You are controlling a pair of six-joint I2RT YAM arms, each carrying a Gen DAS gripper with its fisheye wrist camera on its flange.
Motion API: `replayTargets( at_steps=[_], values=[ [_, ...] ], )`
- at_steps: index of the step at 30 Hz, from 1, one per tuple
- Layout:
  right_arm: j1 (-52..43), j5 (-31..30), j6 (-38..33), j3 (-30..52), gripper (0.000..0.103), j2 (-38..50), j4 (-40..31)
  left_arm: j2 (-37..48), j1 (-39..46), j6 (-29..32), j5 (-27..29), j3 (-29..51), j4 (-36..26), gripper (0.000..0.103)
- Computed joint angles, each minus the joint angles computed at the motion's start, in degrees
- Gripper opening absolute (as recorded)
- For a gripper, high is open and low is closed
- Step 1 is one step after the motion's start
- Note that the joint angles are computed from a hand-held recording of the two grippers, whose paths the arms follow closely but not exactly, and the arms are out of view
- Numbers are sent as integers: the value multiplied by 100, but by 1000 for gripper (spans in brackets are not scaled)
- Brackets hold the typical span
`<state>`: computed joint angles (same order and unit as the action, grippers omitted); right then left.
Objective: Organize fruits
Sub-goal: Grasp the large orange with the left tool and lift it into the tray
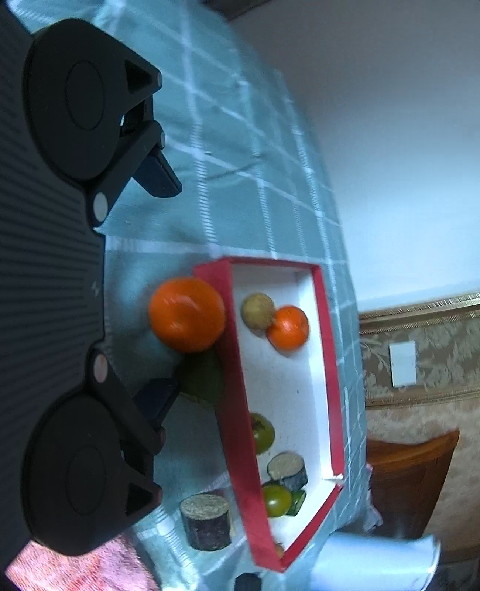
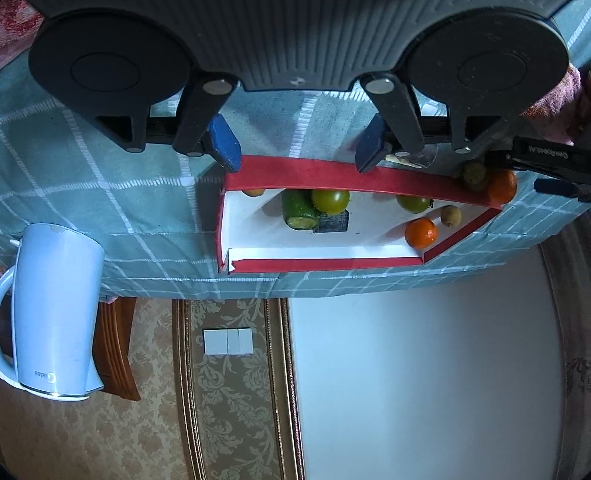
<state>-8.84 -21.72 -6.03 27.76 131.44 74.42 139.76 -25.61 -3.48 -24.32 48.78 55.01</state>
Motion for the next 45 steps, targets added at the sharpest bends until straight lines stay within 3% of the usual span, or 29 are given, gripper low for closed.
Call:
replayTargets(
  at_steps=[3,8,10,12,20,22,34,38,45],
  values=[
    [-22,-40,30,45,70,-27,-134,-15,-22,233,149,64,-43,95],
    [-24,-32,73,88,74,-42,-238,-174,162,-77,773,-22,-197,82],
    [-27,-37,93,99,74,-47,-273,-168,250,-173,995,-120,-76,73],
    [-27,-27,113,127,75,-64,-348,-186,370,-248,1311,-216,-8,54],
    [-69,-32,211,221,76,-81,-550,-210,443,-155,1493,-273,70,49],
    [-64,-33,209,237,76,-88,-598,-207,486,-232,1512,-334,201,37],
    [-87,-61,264,361,77,-125,-934,-388,536,-308,1594,-760,862,37],
    [-78,-68,276,400,77,-141,-1031,-671,412,-147,1566,-719,739,37],
    [-79,-84,295,450,77,-159,-1160,-700,282,-65,1474,8,-89,37]
  ],
)
